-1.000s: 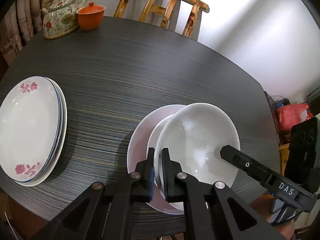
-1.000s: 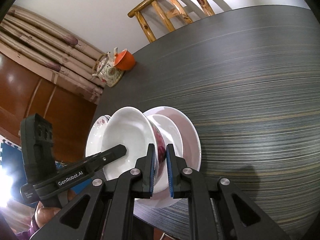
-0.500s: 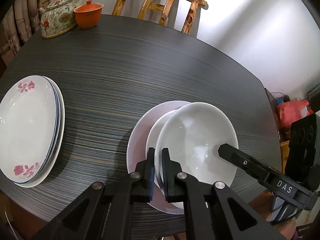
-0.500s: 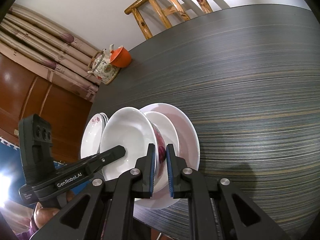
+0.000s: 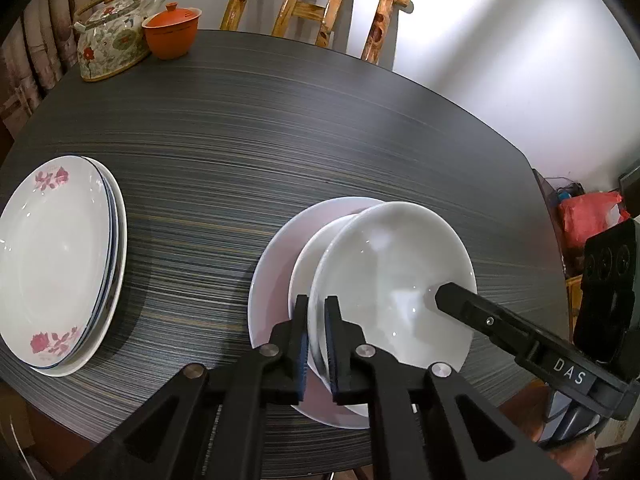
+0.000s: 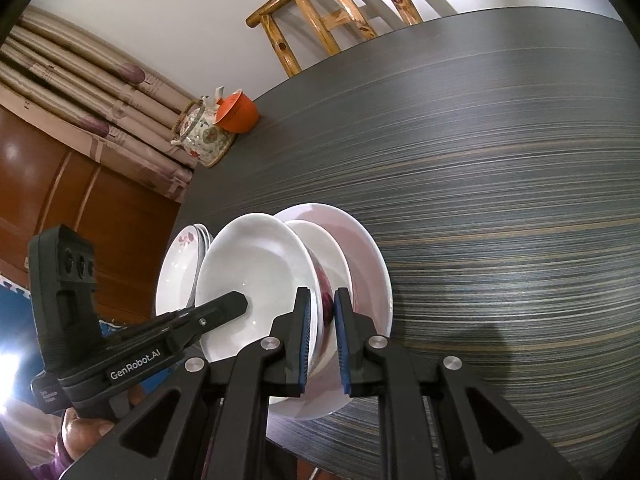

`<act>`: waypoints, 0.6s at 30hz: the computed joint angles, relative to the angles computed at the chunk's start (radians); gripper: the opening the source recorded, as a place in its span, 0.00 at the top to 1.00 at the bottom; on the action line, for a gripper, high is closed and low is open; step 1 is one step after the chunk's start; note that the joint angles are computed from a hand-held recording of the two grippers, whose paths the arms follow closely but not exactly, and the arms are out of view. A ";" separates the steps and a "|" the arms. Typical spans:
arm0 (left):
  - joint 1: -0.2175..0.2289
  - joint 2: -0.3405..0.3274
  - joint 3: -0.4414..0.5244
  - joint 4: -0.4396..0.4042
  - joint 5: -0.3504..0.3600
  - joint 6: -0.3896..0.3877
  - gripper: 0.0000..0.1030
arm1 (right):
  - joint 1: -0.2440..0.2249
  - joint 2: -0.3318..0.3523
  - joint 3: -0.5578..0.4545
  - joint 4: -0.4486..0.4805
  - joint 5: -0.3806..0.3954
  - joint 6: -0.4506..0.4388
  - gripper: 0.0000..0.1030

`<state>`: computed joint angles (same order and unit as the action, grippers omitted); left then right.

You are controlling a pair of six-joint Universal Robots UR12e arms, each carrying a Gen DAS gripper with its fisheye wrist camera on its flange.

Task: Organize plates and bowls
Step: 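Lower the red-patterned bowl into the large white bowl with both grippers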

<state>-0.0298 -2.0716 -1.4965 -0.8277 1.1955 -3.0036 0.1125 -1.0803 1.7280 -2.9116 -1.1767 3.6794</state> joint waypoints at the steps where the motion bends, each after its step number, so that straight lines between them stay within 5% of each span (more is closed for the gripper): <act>1: 0.000 0.000 0.002 -0.003 -0.001 0.002 0.91 | -0.001 0.000 0.001 -0.002 0.002 0.002 0.87; 18: -0.012 0.003 0.008 -0.018 0.044 0.037 0.89 | -0.004 0.003 -0.002 -0.003 0.006 0.004 0.87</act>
<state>-0.0415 -2.0683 -1.4885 -0.8458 1.2393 -2.9667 0.1083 -1.0776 1.7262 -2.9148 -1.1705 3.6830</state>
